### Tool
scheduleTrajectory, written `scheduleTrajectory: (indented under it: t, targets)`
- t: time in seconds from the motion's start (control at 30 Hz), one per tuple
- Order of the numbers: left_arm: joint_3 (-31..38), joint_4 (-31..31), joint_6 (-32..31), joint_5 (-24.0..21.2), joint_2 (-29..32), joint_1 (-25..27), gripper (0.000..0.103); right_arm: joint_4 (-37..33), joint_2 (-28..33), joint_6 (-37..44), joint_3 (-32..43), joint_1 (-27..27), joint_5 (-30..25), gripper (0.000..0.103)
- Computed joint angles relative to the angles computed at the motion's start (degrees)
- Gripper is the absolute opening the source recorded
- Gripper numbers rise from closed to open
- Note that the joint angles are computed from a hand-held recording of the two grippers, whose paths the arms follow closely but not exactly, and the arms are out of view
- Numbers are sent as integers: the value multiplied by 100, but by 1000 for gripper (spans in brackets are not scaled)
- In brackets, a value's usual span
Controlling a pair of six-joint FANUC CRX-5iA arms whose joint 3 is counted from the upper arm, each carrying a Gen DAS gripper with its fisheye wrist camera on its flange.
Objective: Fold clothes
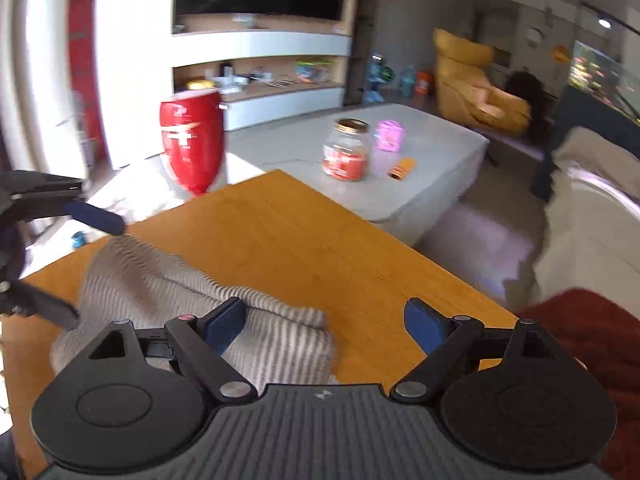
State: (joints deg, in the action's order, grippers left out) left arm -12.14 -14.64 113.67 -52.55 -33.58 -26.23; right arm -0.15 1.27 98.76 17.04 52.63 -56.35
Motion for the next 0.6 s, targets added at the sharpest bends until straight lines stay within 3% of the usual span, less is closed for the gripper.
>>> scheduleTrajectory:
  t: [0.1, 0.2, 0.23, 0.33, 0.6]
  targets:
    - [94, -41, 264, -357, 336, 216, 96, 1036, 64, -1019, -593, 240, 267, 90]
    - [-188, 478, 47, -281, 354, 689, 97, 1616, 81, -2050, -1102, 335, 694, 103]
    - [-322, 687, -55, -206, 303, 856, 98, 1696, 107, -2286, -1154, 339, 750, 103]
    - [-545, 1017, -111, -95, 138, 1111, 98, 1549, 101, -2641, -1065, 290, 763, 103]
    - [-423, 638, 116, -297, 84, 867, 99, 917, -995, -3189, -1940, 237, 1277, 103]
